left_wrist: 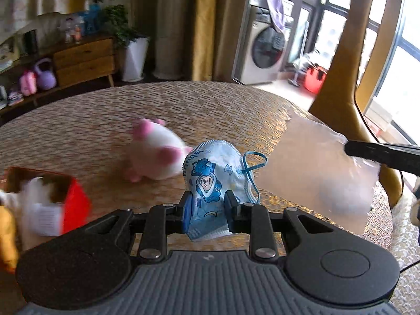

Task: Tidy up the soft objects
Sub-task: 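Carry the blue mask with the left gripper while the right gripper carries the clear bag to the tin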

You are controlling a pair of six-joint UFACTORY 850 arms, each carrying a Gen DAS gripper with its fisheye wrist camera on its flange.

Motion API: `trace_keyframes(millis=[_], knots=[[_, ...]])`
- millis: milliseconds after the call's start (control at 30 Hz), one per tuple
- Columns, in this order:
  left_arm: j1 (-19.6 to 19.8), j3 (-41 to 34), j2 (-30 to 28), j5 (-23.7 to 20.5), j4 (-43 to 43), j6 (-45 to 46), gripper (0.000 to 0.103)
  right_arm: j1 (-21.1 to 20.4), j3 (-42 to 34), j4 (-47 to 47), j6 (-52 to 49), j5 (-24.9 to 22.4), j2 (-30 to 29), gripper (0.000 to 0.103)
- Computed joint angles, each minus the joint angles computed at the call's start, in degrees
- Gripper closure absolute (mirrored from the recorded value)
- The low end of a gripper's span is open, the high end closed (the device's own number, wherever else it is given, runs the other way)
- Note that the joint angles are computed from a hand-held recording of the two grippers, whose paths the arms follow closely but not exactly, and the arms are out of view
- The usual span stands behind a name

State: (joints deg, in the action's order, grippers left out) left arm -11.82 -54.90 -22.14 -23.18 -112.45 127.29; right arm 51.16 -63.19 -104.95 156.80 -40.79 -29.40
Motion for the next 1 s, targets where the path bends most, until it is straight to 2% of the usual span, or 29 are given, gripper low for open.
trace_keyframes(millis=[267,467,800,1000], knots=[[8.4,1.7,4.5,-2.7,3.1,-0.3,0.078,3.4,-9.6,2.0,-6.8,-0.3,-3.5,0.103],[14.2,1.3,5.4,-4.2,4.3,-0.2,0.078,4.5,-19.6,2.9,-11.3,0.9,-8.8,0.103],[20.6,-1.9,3.2,-4.5,5.8,-0.2,0.078,4.5,-40.1,9.7,-22.3,6.0,-21.3,0.103],[22.9,-4.6,-0.2,-2.9,6.1,0.6,0.078,3.8,-56.9,21.3,-35.9,9.8,-31.7,0.103]])
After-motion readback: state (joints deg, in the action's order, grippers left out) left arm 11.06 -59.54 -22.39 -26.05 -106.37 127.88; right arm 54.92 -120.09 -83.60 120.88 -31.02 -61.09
